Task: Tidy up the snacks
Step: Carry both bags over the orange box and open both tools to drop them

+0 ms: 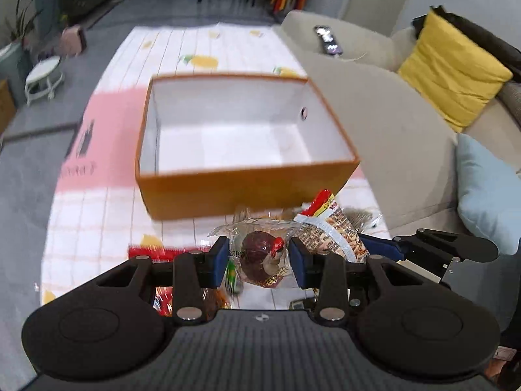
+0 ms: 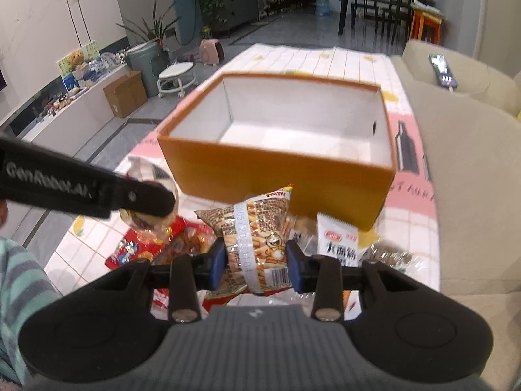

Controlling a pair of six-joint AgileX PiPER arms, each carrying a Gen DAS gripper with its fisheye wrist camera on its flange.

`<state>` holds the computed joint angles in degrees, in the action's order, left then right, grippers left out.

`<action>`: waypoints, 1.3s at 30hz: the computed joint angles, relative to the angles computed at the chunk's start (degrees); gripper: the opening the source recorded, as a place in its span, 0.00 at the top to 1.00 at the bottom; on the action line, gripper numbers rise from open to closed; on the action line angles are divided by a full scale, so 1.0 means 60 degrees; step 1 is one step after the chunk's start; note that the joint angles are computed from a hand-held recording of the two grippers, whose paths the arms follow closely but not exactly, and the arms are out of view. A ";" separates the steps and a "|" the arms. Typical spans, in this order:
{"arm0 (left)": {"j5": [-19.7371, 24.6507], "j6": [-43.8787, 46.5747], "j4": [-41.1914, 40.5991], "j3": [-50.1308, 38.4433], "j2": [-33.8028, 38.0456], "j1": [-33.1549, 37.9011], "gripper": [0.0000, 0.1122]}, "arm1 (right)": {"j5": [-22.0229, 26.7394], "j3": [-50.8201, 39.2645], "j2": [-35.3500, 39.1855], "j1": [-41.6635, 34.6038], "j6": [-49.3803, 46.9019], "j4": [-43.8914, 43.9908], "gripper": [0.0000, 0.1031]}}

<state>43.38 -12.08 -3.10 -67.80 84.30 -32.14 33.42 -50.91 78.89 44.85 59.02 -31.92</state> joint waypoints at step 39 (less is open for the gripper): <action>0.3286 0.8088 0.0580 -0.8652 0.7752 0.1701 0.60 | 0.2768 -0.9813 0.8326 -0.4146 -0.7140 0.7399 0.64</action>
<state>63.09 36.45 0.38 -119.71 130.81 -21.93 50.03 -109.78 128.85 19.98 16.18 12.48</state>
